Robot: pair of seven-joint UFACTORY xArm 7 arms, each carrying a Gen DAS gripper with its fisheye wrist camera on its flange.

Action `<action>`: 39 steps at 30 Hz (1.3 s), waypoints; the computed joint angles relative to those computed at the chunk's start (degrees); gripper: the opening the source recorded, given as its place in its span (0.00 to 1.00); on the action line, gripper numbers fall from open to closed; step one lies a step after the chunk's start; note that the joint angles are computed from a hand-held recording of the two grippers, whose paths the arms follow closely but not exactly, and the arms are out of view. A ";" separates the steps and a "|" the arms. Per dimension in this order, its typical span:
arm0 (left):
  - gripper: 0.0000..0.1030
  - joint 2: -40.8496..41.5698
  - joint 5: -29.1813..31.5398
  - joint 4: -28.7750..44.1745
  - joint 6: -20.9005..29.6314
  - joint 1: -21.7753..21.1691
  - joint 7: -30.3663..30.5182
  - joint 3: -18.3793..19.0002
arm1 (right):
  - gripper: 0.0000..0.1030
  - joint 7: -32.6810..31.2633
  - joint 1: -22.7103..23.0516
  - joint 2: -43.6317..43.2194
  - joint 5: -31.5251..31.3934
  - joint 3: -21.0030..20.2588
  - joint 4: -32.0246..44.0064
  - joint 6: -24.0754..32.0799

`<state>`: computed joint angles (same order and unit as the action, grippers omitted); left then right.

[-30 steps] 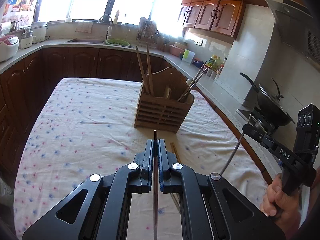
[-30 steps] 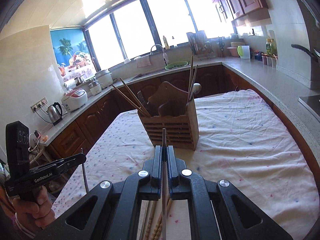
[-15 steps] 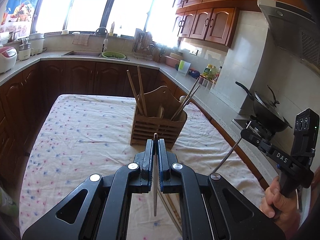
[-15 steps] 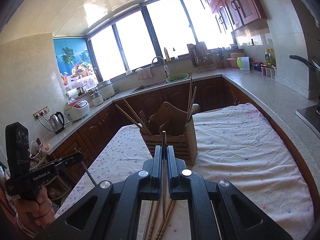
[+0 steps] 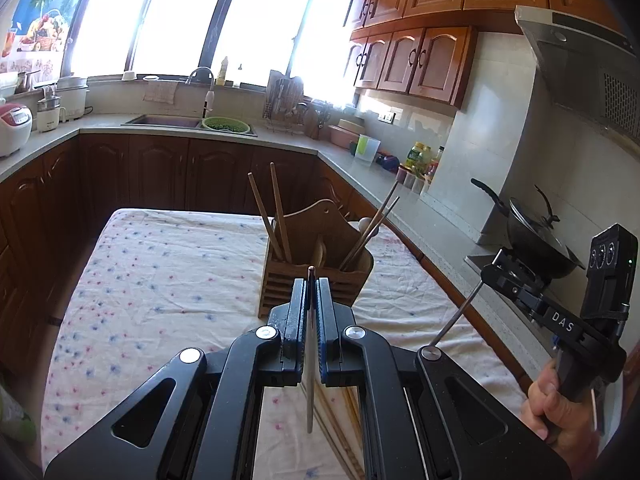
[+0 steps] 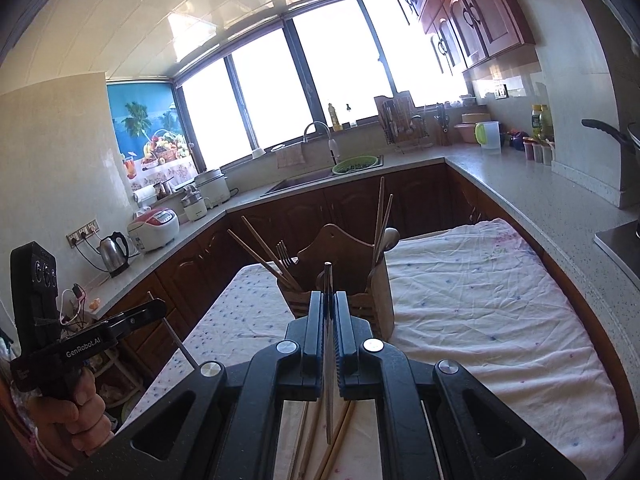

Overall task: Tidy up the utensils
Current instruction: 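Lift both held chopsticks upright and carry them over the wooden holder, then lower both chopsticks into the holder slots and open both tools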

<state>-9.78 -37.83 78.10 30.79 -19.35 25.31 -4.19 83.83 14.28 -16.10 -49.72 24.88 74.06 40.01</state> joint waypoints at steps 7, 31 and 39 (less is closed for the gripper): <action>0.03 4.29 1.14 6.42 -1.77 0.52 -1.44 -1.09 | 0.04 -0.21 -1.00 2.19 -3.12 -0.86 3.68 -0.55; 0.03 31.72 24.51 35.30 -16.03 0.62 -20.76 -7.02 | 0.04 3.00 7.18 17.80 -16.84 -14.67 20.68 1.51; 0.04 30.48 23.80 29.01 -15.40 2.57 -19.71 -9.04 | 0.05 5.25 7.09 17.99 -14.20 -16.08 15.88 -0.85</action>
<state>20.70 -14.03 107.10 15.39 -16.78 5.60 -13.23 89.08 21.37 1.89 -63.92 8.81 89.94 39.16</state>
